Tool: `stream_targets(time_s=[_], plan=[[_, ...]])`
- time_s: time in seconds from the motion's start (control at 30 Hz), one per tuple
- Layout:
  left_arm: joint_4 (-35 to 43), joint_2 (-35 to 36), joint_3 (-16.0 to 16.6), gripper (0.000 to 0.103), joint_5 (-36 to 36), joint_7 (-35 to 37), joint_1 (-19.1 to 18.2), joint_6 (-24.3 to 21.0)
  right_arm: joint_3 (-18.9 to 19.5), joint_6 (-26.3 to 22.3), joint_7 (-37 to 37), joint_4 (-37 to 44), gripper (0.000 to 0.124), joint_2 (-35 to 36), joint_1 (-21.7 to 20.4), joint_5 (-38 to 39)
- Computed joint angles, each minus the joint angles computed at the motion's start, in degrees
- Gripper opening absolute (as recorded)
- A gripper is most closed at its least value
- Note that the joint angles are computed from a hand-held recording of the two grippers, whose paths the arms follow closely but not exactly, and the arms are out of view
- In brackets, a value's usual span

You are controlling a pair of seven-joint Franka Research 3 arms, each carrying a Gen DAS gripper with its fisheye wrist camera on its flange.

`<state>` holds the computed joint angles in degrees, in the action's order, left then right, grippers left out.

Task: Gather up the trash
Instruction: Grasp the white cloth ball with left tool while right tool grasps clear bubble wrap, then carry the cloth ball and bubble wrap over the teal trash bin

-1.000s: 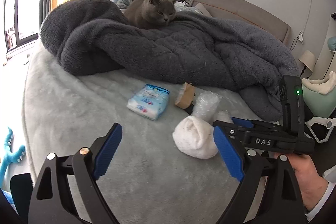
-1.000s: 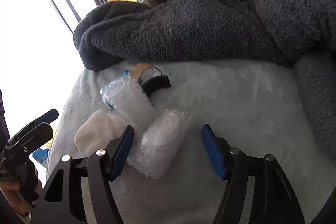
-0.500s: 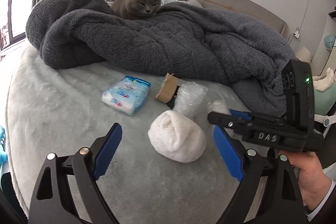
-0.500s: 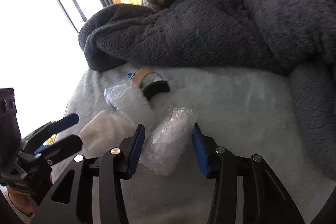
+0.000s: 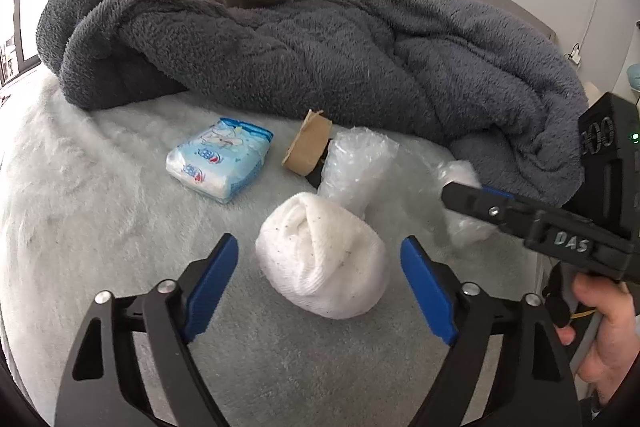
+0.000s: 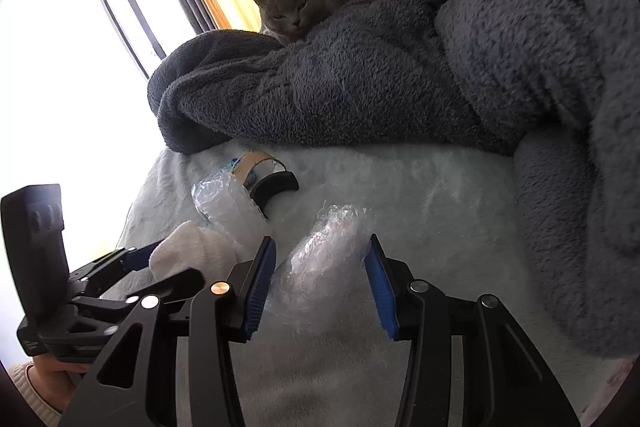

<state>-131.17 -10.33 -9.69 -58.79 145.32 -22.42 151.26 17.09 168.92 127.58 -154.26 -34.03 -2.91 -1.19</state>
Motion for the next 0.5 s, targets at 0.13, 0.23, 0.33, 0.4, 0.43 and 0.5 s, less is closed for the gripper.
stream_targets(time_s=[0.13,0.23,0.33,0.4,0.43,0.5], plan=[[0.4,0.5,-0.3,0.066,2.1,-2.4,0.2,-0.9,-0.3,-0.8,-0.2,-0.2,0.046,-1.2,0.3,0.1],[0.3,0.4,-0.5,0.058,2.7,-2.7,0.1,-0.9,-0.4,-1.5,-0.1,0.0,0.046,-1.9,0.4,0.1],[0.2,0.1,-0.2,0.052,2.3,-2.1,0.0,-1.2,-0.2,-1.8,0.3,0.8,0.046,-1.9,0.3,0.1],[0.1,-0.2,0.2,0.050,1.7,-1.3,0.0,-1.9,0.3,-1.9,0.5,1.4,0.046,-1.8,0.1,-0.2],[0.0,-0.4,0.3,0.050,1.6,-1.0,0.1,-2.0,0.4,-2.1,0.5,1.7,0.046,-1.6,0.1,-0.4],[-0.2,-0.8,0.6,0.049,1.3,-0.2,0.3,-2.2,1.0,-2.6,0.7,2.6,0.046,-1.2,0.0,-1.1]])
